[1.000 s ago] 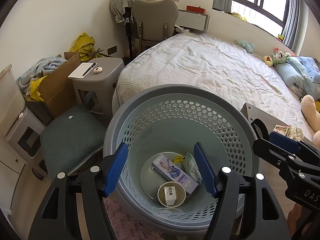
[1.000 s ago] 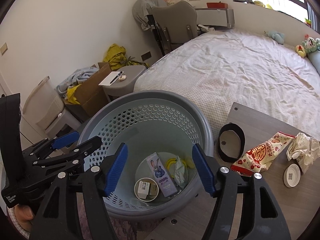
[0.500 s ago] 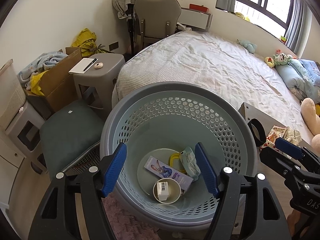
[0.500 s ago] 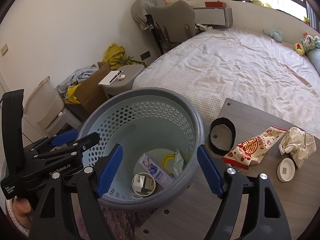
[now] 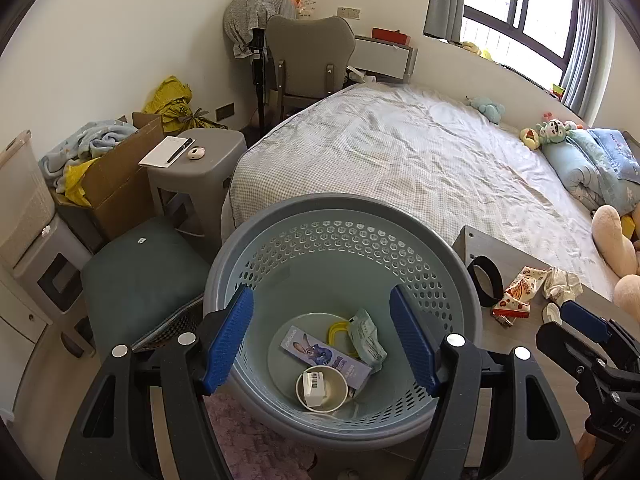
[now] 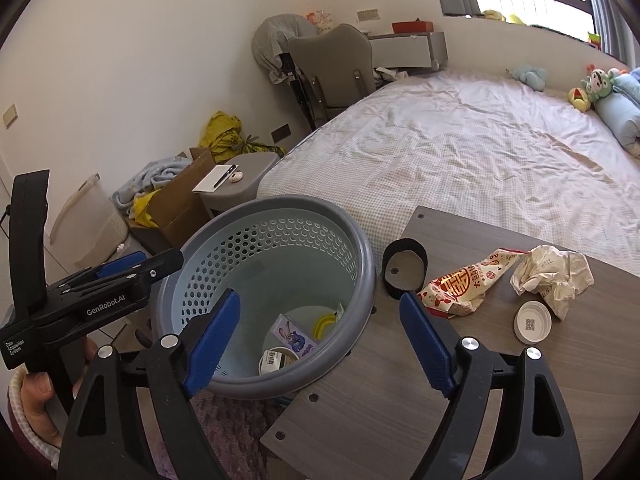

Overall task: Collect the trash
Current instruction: 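Withdraw both open grippers from the basket back toward the table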

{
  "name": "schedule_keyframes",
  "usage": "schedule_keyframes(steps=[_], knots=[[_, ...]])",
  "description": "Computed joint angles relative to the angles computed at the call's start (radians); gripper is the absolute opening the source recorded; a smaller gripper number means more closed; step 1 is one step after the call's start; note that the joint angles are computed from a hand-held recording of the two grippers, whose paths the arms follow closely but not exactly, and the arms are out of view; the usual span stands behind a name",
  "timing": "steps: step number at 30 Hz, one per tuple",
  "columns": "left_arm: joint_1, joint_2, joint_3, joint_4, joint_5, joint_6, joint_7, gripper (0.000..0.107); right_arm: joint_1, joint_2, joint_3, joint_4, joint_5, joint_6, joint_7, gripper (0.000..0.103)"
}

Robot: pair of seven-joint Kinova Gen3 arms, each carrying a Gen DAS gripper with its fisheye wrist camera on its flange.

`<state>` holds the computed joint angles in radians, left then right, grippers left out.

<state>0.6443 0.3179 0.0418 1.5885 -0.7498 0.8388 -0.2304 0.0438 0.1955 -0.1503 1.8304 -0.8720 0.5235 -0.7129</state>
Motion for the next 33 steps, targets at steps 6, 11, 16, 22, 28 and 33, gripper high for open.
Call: schedule_keyframes(steps=[6,11,16,22,28,33], knots=[[0.043,0.017,0.010,-0.034,-0.022,0.030,0.009,0.068,0.043,-0.033,0.020,0.053,-0.080,0.011,0.084,0.080],[0.075,0.044,0.017,-0.074,-0.025,0.043,-0.004,0.068,0.069,-0.054,0.068,0.095,-0.103,0.020,0.112,0.080],[0.106,0.076,0.014,-0.113,-0.007,0.042,-0.018,0.068,0.100,-0.067,0.109,0.131,-0.097,0.010,0.131,0.080],[0.135,0.128,0.007,-0.179,0.030,0.044,-0.075,0.068,0.153,-0.047,0.139,0.143,-0.098,-0.003,0.151,0.080],[0.157,0.179,-0.012,-0.251,0.074,0.043,-0.142,0.068,0.181,0.000,0.134,0.119,-0.031,-0.023,0.094,0.080],[0.156,0.210,-0.026,-0.295,0.118,0.029,-0.198,0.068,0.180,0.051,0.115,0.067,0.073,-0.040,-0.015,0.080]])
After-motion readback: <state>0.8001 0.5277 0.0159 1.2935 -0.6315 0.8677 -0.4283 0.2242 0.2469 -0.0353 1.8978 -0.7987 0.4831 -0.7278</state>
